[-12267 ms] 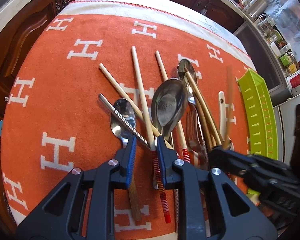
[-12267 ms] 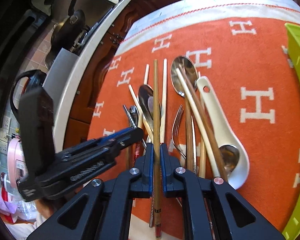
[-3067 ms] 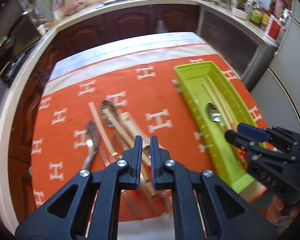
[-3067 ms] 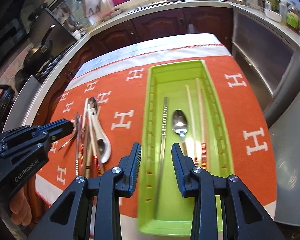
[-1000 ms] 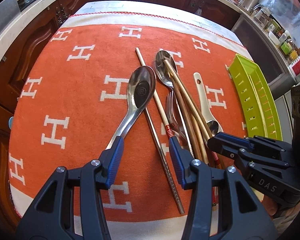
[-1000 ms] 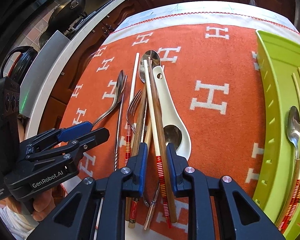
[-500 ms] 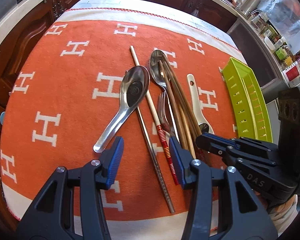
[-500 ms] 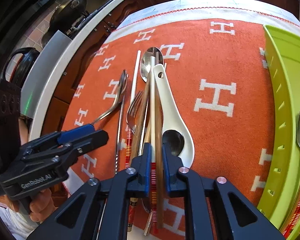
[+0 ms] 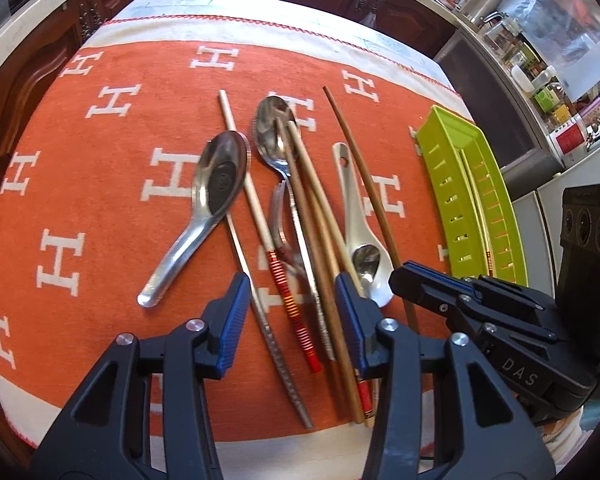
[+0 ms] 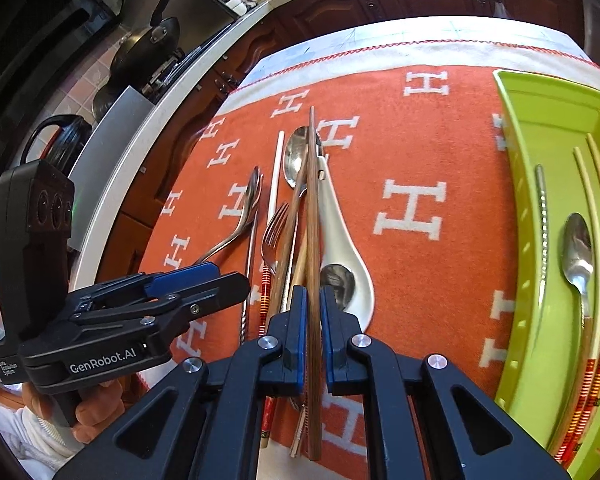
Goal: Organize utensils
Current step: 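Grasp a wooden chopstick with the right tool while the left tool grasps a dark brown chopstick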
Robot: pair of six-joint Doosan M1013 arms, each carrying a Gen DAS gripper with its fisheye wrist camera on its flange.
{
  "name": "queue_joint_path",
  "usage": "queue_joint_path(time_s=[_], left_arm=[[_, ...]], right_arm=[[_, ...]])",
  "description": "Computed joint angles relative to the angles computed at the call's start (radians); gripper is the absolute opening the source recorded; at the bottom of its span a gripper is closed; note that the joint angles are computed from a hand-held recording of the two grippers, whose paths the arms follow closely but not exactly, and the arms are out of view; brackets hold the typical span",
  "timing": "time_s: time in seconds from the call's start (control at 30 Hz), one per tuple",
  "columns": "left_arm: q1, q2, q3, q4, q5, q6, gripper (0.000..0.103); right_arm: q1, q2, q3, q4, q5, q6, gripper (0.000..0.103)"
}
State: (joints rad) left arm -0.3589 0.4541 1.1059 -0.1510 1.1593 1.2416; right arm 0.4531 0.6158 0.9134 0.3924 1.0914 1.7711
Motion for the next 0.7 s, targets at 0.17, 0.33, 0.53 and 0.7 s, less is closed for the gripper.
queue_joint_path(time_s=[0.17, 0.33, 0.53, 0.7], left_arm=[[-0.021, 0.027, -0.032, 0.053, 0.031, -0.015, 0.028], [-0.033, 0.057, -0.069, 0.097, 0.078, -0.046, 0.023], [-0.033, 0.058, -0.067, 0.104, 0.067, -0.059, 0.005], [-0.026, 0.046, -0.048, 0.085, 0.049, -0.055, 0.004]], right_arm=[[-0.008, -0.025, 0.042, 0.008, -0.020, -0.001, 0.006], [-0.010, -0.036, 0.063, 0.005, -0.036, 0.000, 0.006], [-0.014, -0.045, 0.082, 0.009, -0.055, 0.007, 0.006], [-0.018, -0.051, 0.093, 0.013, -0.065, 0.016, 0.006]])
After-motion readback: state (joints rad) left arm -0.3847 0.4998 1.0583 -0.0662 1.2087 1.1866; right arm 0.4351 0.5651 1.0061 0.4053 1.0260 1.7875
